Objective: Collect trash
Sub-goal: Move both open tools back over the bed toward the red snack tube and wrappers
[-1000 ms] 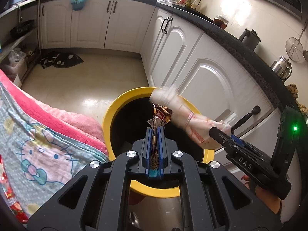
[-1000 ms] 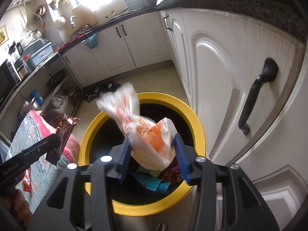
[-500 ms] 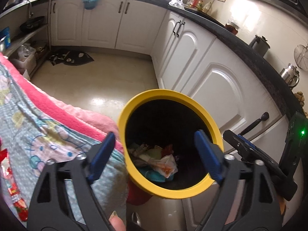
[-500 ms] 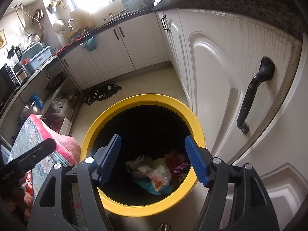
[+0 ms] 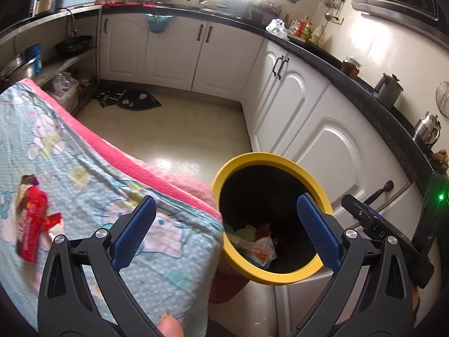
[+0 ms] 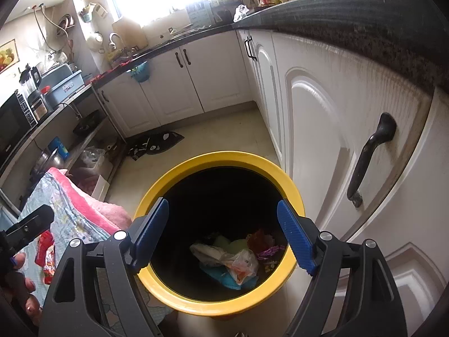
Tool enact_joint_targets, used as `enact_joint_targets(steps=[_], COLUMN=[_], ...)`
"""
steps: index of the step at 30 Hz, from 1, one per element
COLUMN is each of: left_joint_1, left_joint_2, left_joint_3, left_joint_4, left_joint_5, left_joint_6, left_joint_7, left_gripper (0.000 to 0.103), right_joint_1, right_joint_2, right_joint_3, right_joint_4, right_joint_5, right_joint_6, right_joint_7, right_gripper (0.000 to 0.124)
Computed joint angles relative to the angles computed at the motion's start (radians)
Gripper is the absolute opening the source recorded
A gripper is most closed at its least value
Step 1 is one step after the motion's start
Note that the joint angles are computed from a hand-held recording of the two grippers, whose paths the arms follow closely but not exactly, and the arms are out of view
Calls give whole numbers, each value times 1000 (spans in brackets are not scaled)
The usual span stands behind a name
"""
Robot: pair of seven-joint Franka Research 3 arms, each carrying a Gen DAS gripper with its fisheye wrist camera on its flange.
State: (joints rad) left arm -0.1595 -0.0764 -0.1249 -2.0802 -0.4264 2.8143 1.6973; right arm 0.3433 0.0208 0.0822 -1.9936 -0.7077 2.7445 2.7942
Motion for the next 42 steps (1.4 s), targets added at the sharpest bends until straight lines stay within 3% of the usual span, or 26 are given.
enact_joint_targets(steps=[22,42], left_joint_1=[-24,-13], left_joint_2=[-136,-252], left_joint_3=[81,157], left_joint_4=[-109,-215], left_joint_5=[29,146], left_joint_6=[56,117], left_joint_7=[-45,-165], left_gripper=[92,92], right_joint_1=[17,91], right_joint_2=[-25,14], right_joint_3=[35,48], right_joint_4=[32,112], right_joint_5=[-82,-49], right_joint_6=[5,47], right_joint_7=[34,-77], right_gripper=[77,77])
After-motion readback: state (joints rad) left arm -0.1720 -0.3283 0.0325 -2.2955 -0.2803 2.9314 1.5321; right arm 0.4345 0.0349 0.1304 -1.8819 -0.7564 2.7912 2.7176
